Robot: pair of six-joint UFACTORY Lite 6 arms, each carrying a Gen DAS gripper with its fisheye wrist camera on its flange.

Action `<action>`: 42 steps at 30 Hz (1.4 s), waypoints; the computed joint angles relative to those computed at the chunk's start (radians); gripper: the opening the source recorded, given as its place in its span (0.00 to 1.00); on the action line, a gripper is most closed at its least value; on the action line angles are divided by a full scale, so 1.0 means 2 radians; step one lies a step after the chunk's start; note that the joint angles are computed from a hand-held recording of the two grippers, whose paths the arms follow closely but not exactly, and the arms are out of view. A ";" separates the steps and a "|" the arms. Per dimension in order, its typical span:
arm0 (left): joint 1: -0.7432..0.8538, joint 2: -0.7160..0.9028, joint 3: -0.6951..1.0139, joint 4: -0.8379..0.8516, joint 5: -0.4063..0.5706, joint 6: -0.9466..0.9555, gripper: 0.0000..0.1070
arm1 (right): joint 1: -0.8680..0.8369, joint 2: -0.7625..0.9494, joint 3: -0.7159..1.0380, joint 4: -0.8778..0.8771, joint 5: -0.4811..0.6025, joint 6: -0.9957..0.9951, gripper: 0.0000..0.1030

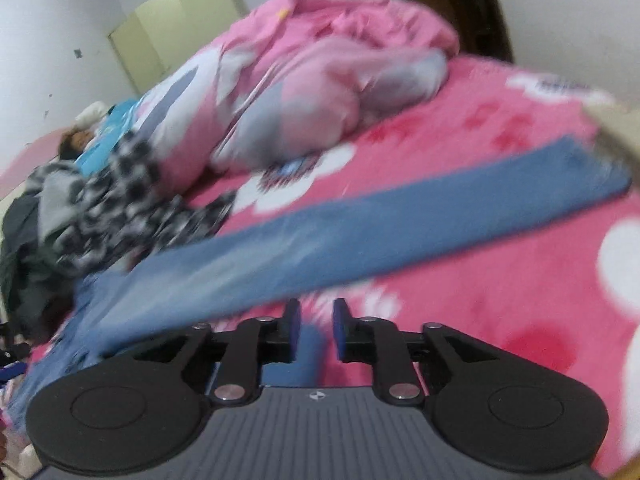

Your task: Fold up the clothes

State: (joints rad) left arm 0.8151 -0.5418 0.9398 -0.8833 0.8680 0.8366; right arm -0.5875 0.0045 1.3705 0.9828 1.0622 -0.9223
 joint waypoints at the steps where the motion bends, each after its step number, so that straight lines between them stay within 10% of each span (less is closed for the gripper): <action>1: 0.018 -0.016 -0.012 -0.004 0.021 0.015 0.93 | -0.001 -0.014 -0.020 -0.001 0.006 0.006 0.36; 10: 0.095 -0.114 -0.110 -0.044 0.181 0.109 0.93 | -0.060 -0.044 -0.081 -0.016 0.066 0.081 0.59; 17: -0.125 -0.199 -0.186 0.037 -0.014 0.046 0.91 | -0.024 -0.060 -0.100 -0.017 0.109 0.091 0.58; 25: -0.154 -0.238 -0.237 0.064 -0.096 0.060 0.65 | 0.005 -0.093 -0.114 0.002 0.099 0.089 0.14; 32: -0.041 -0.241 -0.242 -0.074 -0.022 0.170 0.30 | -0.014 -0.090 -0.074 0.049 0.137 0.110 0.08; 42: 0.035 -0.133 -0.216 -0.168 0.023 0.253 0.28 | -0.006 -0.079 0.002 0.127 0.200 0.197 0.08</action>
